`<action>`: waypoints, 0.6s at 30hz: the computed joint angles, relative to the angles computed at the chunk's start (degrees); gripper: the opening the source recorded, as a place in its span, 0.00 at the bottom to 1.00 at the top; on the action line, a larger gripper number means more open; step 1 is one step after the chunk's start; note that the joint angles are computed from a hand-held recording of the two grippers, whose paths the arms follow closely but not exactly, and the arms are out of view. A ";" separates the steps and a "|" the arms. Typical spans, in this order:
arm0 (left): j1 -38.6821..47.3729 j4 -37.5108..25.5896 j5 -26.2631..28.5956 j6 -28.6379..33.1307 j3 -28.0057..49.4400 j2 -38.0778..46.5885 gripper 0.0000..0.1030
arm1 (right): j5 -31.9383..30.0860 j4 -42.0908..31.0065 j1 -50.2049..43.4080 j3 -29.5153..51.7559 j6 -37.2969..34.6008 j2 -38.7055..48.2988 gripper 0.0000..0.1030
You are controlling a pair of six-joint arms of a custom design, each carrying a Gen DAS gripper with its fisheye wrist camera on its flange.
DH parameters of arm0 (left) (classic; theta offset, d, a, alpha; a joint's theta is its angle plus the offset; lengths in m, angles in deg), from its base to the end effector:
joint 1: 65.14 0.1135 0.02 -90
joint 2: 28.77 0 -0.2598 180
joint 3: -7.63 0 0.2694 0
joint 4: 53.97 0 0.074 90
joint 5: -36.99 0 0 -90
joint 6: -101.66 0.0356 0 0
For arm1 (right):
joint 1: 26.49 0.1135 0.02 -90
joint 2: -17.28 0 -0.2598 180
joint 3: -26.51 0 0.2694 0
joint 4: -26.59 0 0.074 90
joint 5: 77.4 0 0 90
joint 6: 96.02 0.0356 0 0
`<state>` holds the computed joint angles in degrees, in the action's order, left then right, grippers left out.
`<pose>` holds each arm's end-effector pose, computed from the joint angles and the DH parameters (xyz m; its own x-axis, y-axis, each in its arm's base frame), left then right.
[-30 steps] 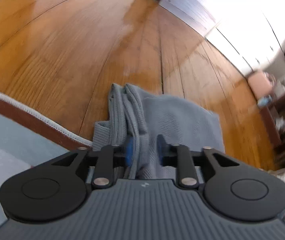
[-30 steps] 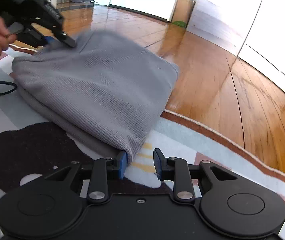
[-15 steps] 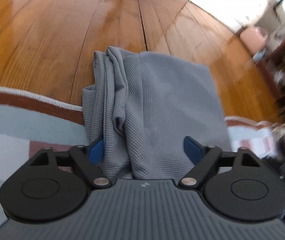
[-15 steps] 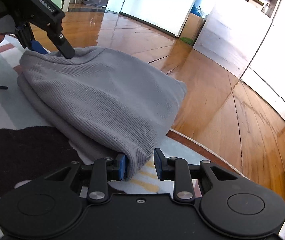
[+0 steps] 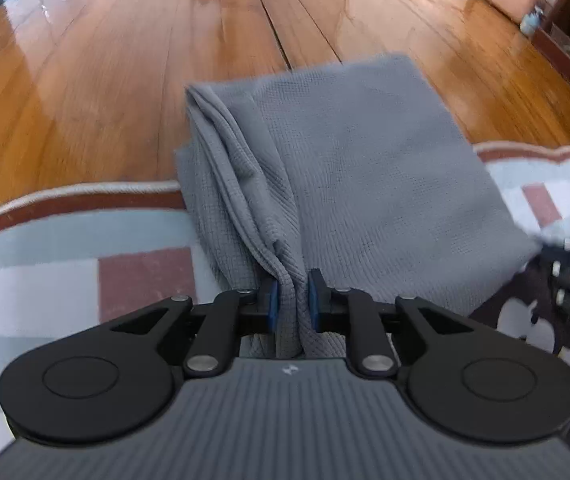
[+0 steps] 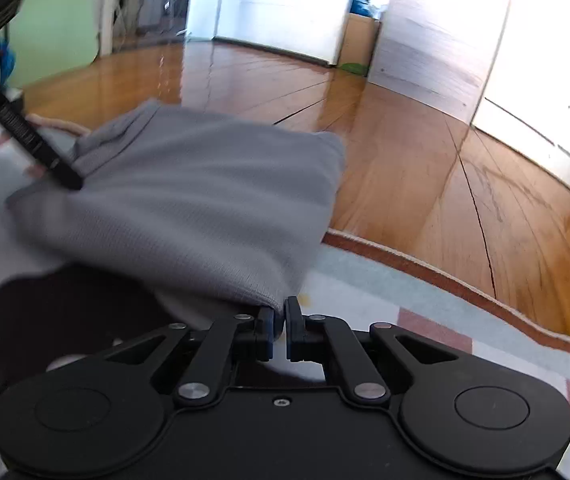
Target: Fold clothes
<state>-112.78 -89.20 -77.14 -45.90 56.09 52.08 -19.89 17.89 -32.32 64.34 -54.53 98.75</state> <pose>0.1770 -0.1725 0.1272 -0.8148 -0.2495 -0.5233 -0.2203 0.9682 -0.1186 0.2407 -0.0054 0.1022 -0.3414 -0.6003 -0.7233 -0.7495 0.6382 -0.1759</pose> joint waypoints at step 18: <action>18.28 31.02 4.22 29.21 0.24 13.23 0.08 | -6.61 -19.78 2.19 20.88 11.81 12.18 0.49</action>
